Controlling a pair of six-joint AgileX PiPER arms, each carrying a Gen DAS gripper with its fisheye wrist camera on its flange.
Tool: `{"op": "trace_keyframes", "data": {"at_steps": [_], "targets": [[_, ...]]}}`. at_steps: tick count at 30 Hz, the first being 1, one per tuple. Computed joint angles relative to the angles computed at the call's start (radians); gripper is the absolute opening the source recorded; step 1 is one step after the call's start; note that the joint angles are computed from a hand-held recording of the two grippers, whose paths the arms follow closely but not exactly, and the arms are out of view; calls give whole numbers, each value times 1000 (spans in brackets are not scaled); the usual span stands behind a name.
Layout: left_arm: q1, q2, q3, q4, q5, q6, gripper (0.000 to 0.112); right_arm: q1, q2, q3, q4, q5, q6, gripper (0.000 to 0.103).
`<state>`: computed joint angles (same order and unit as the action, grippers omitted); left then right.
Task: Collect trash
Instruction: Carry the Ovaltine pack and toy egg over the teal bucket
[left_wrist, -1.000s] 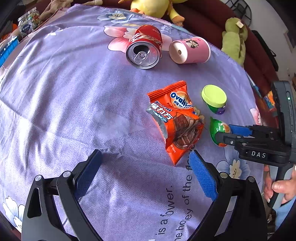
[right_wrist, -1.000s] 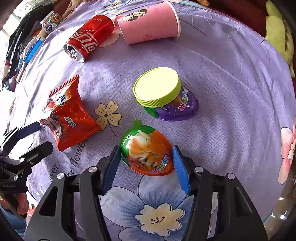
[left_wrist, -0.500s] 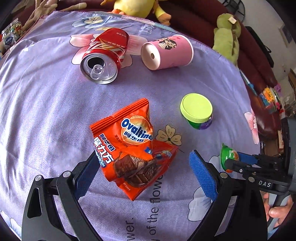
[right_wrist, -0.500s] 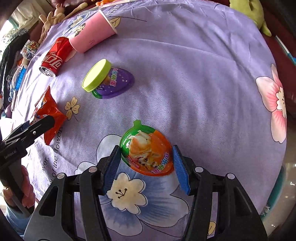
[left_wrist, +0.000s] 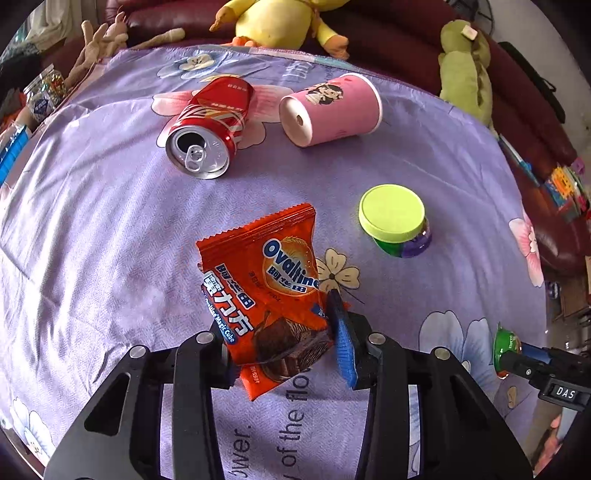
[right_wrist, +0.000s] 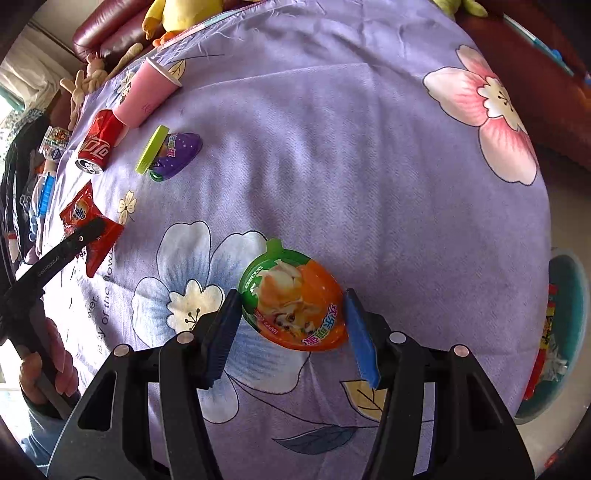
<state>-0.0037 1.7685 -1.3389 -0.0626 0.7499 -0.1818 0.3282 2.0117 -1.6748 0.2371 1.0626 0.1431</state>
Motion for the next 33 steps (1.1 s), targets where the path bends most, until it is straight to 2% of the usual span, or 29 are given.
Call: {"op": "trace_keyframes", "data": {"at_steps": [10,14,17,21,26,29,33], "targets": [[-196,-68,-18,40,49,-36,41,-153,-202,265,136,-115,-96,54],[-310,-60,-65,29,81,-35,41,-284,-330,399,207,-149,-177,54],[-409,-26,-128,21,109,-36,41,-430,-429,490,249,-147,-249,54],[-546,67,-261,17,156,-27,41,-678,-530,571,292,-109,-366,54],[-688,224,-489,8,236,-16,41,-959,-548,601,314,-52,-506,54],[-753,336,-662,10,308,-14,41,-1068,-528,614,335,-35,-580,54],[-823,497,-931,23,440,-12,41,-1149,-486,622,378,-25,-656,54]]}}
